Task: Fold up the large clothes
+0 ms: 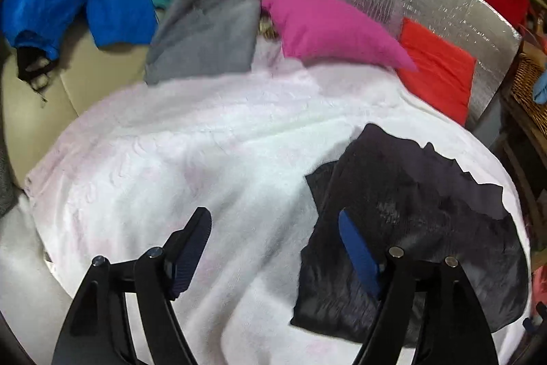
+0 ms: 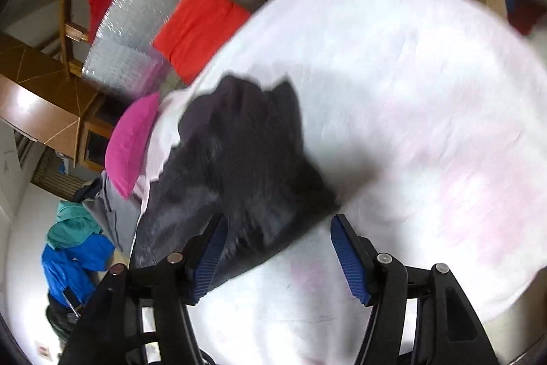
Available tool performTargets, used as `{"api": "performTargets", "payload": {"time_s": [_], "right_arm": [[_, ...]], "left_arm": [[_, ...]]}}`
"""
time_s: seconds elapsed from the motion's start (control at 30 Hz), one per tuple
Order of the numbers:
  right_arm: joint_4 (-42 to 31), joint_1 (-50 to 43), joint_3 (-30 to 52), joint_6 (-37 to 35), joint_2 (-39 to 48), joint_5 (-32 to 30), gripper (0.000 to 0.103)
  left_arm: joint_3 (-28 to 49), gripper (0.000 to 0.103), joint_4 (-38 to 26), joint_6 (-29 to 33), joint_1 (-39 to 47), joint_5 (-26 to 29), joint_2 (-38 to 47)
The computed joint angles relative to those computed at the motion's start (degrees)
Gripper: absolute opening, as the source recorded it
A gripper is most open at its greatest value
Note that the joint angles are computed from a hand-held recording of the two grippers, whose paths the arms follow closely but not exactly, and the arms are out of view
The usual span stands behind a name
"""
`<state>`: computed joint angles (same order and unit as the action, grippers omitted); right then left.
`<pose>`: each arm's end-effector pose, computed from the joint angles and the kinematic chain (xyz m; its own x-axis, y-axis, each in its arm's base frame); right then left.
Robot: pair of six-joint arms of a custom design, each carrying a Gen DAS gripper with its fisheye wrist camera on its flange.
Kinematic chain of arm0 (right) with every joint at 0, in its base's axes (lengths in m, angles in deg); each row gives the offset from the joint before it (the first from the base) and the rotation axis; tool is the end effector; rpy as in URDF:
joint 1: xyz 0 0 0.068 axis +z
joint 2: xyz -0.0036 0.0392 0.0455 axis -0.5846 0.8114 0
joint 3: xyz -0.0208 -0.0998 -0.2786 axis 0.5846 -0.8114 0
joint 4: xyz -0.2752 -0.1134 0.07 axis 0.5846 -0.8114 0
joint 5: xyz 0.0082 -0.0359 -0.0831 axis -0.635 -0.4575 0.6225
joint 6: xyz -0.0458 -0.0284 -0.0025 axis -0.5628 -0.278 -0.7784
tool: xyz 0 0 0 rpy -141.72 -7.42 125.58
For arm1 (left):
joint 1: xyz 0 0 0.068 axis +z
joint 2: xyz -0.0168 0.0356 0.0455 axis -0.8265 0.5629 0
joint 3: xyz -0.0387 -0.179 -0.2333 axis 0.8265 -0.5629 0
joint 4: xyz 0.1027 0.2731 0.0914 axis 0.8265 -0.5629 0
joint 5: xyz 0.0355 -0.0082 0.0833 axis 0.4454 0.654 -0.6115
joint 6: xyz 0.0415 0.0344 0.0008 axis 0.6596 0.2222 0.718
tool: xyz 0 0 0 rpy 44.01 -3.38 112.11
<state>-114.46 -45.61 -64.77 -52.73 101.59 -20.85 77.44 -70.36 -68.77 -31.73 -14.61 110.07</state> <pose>0.1299 -0.0061 0.1632 -0.7022 0.6127 -0.3627 0.2898 0.7112 0.6404 0.2000 0.0823 0.1927 -0.6935 -0.3547 -0.6271 -0.3274 0.9305 -0.1643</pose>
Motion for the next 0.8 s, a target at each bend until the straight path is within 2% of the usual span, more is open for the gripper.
{"api": "performTargets", "payload": {"time_s": [0.1, 0.2, 0.27, 0.3, 0.33, 0.43, 0.53, 0.57, 0.67, 0.77, 0.8], "right_arm": [[3.32, -0.91, 2.81, 0.18, 2.72, 1.68, 0.078], [12.72, 5.61, 6.59, 1.37, 15.38, 8.26, 0.078], [17.94, 10.71, 9.88, 1.61, 26.57, 15.06, 0.078], [20.05, 12.07, 10.88, 1.79, 30.6, 17.09, 0.078], [22.85, 13.1, 12.05, 1.57, 36.04, 18.53, 0.077], [26.93, 14.81, 14.1, 0.96, 45.43, 18.95, 0.039], [30.14, 16.43, 13.05, 2.09, 45.77, 22.54, 0.029], [30.51, 16.49, 12.84, 2.97, 44.76, 23.22, 0.024], [32.77, 16.95, 12.62, 4.48, 42.71, 25.43, 0.024], [32.53, 17.29, 15.16, 4.5, 50.29, 26.52, 0.024], [32.7, 16.61, 15.73, 4.72, 52.66, 25.29, 0.024]], "left_arm": [[4.8, 0.078, 0.01, -0.5, -2.29, 4.13, 10.43], [6.88, 0.078, 1.08, -1.79, -5.65, 4.31, 16.87], [6.62, 0.077, 3.57, -3.08, -6.83, 4.48, 19.37], [6.54, 0.075, 4.09, -2.94, -6.57, 5.08, 19.89], [6.42, 0.063, 5.07, -2.97, -6.52, 6.32, 20.75], [7.15, 0.037, 7.07, -3.1, -6.66, 6.63, 23.38], [8.05, 0.02, 9.35, -5.22, -7.44, 7.43, 24.57], [8.34, 0.019, 10.7, -5.59, -8.13, 6.78, 24.65], [9.41, 0.018, 12.85, -5.91, -11.53, 2.11, 25.28], [13.15, 0.018, 11.09, -5.52, -14.39, -3.82, 32.37], [13.82, 0.019, 10.59, -5.75, -14.4, -3.88, 33.61]]}}
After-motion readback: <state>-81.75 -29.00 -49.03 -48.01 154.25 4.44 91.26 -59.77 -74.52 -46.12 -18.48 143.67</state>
